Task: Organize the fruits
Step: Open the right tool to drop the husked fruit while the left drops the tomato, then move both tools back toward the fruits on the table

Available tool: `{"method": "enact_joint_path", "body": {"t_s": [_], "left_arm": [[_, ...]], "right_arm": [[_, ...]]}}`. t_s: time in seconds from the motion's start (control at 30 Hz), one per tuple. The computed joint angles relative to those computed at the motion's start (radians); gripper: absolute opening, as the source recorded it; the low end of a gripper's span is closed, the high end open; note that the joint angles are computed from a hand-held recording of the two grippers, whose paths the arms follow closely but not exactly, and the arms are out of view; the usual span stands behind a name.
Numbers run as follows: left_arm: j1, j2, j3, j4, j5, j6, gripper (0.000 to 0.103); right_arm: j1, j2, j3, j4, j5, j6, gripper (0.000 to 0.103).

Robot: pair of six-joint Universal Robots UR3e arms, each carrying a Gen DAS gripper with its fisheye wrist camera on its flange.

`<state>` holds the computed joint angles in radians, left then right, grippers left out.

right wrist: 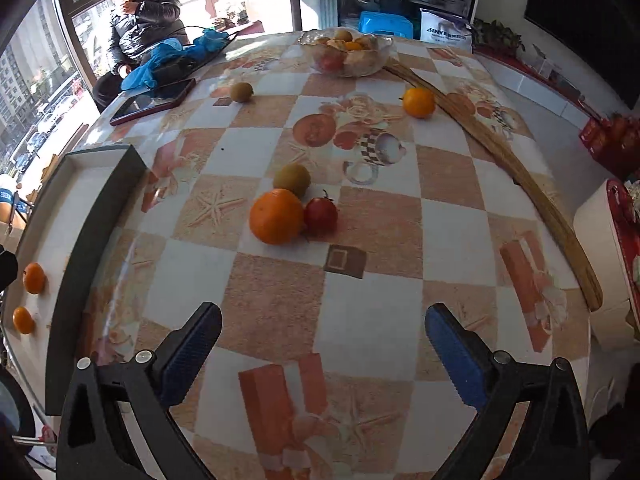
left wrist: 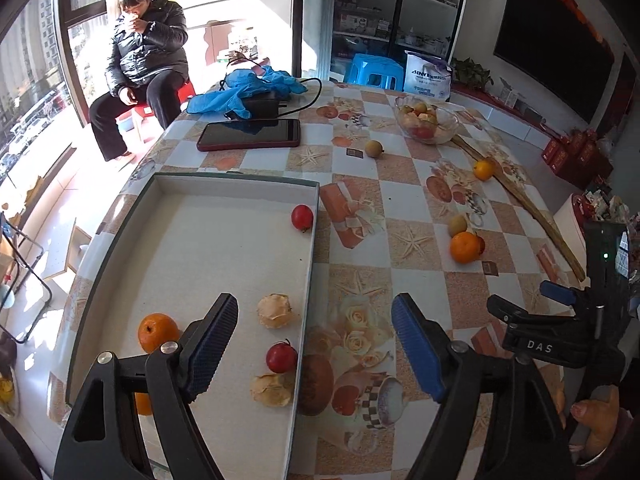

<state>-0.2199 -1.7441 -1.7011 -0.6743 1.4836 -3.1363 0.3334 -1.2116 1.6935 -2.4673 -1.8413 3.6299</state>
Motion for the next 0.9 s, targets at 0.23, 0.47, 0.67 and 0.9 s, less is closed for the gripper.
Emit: {"method": "enact_joint_path", "body": {"t_s": [0.23,0.47,0.67,0.9], "left_arm": [[-0.207,-0.286,0.272,-0.09,0.062,-0.06,0.082],[-0.294,-0.524,0.61,-0.169,0.121,-0.097,0.082],[-0.309,-0.7,0.885,-0.247,0.114,-0.132,0.082],[-0.286,-0.808,1.027,-0.326,0.047,-0.17,0.044]], "right_arm": [[-0.102,-0.19,0.455,-0.324,-0.045,0.007,0.102],[-0.061,-0.186,0.508,-0.428,-0.096,0.026,0.102],[-0.072,-0.183,0.523,-0.458,-0.083,0.016,0.103],[-0.073,-0.186,0.529,-0.463,-0.081,0.014,0.103]]}}
